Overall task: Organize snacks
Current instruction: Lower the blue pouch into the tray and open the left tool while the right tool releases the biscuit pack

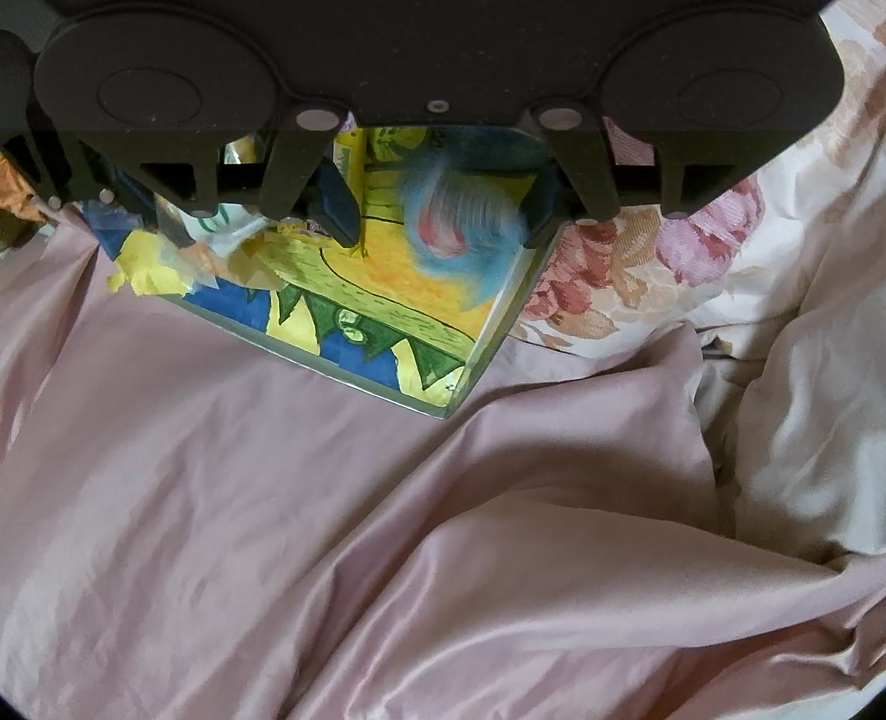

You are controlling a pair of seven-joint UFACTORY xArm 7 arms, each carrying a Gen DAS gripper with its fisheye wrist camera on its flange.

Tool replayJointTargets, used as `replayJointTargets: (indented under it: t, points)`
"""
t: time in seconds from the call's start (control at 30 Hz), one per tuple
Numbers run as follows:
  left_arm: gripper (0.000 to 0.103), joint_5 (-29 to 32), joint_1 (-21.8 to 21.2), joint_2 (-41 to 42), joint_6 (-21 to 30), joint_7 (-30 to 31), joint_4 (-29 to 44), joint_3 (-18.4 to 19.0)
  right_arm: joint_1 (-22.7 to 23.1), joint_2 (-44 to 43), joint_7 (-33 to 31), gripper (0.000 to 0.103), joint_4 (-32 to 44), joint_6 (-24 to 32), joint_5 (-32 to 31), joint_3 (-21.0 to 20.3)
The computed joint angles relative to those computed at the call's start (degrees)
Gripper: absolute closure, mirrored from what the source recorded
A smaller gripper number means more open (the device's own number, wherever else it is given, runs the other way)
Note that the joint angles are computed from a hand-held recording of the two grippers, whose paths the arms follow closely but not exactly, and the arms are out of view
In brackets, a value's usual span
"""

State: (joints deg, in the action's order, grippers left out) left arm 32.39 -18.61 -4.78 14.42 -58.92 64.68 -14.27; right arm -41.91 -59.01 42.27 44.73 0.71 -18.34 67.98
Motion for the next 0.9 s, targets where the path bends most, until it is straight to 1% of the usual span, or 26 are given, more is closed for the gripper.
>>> replayJointTargets:
  t: [0.13,0.23,0.3,0.37,0.5,0.67,0.73,0.8,0.9]
  points:
    - [0.035,-0.9,0.1,-0.4,-0.8,-0.5,-0.7,0.1,0.0,0.6,0.3,0.043,0.0,0.2,0.3,0.0]
    - [0.030,0.1,0.6,-0.8,-1.3,-2.1,-1.2,-0.3,-0.2,0.3,0.8,0.037,-0.2,0.2,0.6,0.0]
    - [0.027,0.3,0.9,-1.1,-1.8,-2.8,-1.5,-0.4,-0.5,0.2,1.2,0.027,-0.2,-0.3,0.8,-0.1]
    - [0.024,0.1,1.1,-1.4,-2.1,-2.9,-1.7,-0.6,-0.4,0.4,1.3,0.024,-0.4,-1.1,0.7,-0.1]
    - [0.020,1.2,2.1,-2.2,-3.0,-3.9,-2.4,-1.3,-0.3,-0.3,1.3,0.020,-0.7,-1.7,0.6,0.0]
    - [0.017,2.8,3.1,-2.7,-2.9,-5.6,-2.5,-2.3,0.1,-1.2,2.0,0.016,-1.4,-1.8,1.1,-0.2]
    - [0.013,3.4,3.4,-2.8,-2.8,-6.2,-2.5,-2.5,0.1,-1.3,2.3,0.014,-1.6,-1.8,1.3,-0.4]
    - [0.009,5.4,4.0,-3.1,-2.5,-8.0,-2.3,-3.2,0.4,-1.8,2.8,0.012,-1.9,-1.7,1.5,-0.7]
    - [0.008,7.7,4.6,-3.6,-2.2,-10.0,-2.3,-3.7,0.8,-2.4,3.5,0.008,-2.2,-1.7,1.7,-1.2]
